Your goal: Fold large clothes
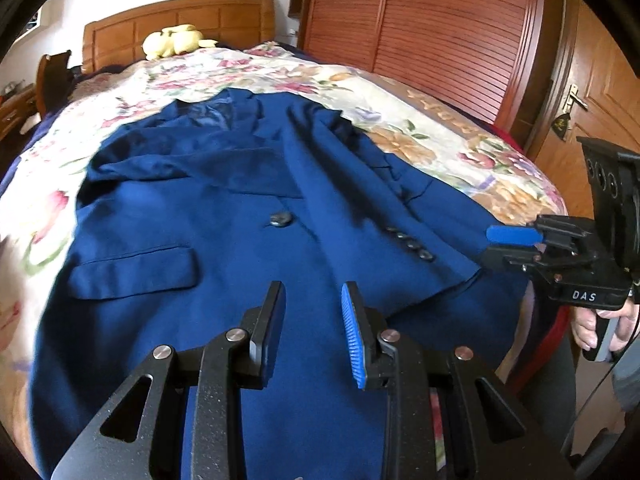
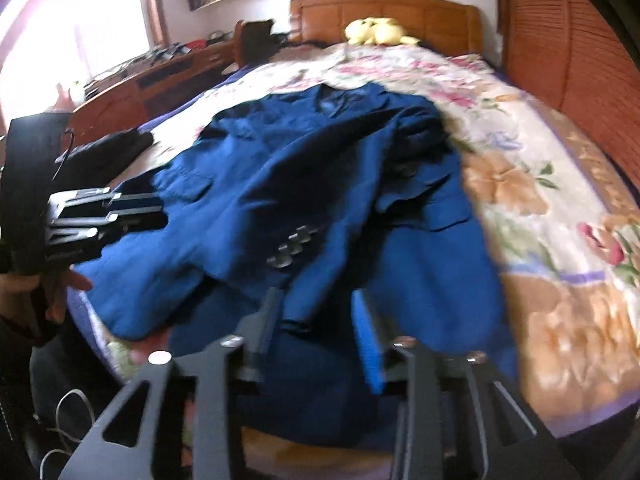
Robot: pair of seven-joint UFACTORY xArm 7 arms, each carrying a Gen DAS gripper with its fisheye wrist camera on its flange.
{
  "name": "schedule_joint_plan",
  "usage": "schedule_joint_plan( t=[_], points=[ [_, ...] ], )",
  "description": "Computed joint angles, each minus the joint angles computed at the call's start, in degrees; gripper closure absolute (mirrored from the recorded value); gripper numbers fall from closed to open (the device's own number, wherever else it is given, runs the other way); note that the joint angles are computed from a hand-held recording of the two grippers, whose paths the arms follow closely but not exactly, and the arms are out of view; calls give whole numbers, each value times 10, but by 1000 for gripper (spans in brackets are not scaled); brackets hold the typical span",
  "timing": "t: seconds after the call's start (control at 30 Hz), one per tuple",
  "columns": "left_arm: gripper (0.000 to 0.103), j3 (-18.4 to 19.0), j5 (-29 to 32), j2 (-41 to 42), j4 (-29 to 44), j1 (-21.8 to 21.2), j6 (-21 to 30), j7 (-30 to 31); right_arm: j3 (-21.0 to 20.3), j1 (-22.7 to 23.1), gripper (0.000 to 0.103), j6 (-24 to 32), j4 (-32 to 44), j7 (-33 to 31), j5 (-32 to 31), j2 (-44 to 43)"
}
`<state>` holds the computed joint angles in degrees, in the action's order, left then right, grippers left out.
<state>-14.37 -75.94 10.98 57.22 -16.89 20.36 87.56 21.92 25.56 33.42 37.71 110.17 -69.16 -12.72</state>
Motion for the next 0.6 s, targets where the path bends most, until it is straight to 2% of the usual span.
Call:
schedule_joint_plan(
  t=[0.17, 0.27, 0.37, 0.47, 0.6],
  points=[
    [73, -13, 26, 17, 11, -13, -15, -23, 11, 10, 59, 66, -4, 16, -3, 11],
    [73, -20, 43, 26, 13, -20, -24, -37, 3, 13, 59, 81, -6, 34, -15, 21],
    [73, -26, 76, 37, 12, -26, -40, -59, -14, 8, 59, 68, -11, 78, -50, 39],
    [73, -28, 135, 52, 9, -32, -65, -115, -27, 12, 59, 48, -15, 98, -54, 47],
    [73, -63, 124, 60, 5, -6, -86, -106, -33, 15, 59, 51, -11, 128, -75, 54]
  ],
)
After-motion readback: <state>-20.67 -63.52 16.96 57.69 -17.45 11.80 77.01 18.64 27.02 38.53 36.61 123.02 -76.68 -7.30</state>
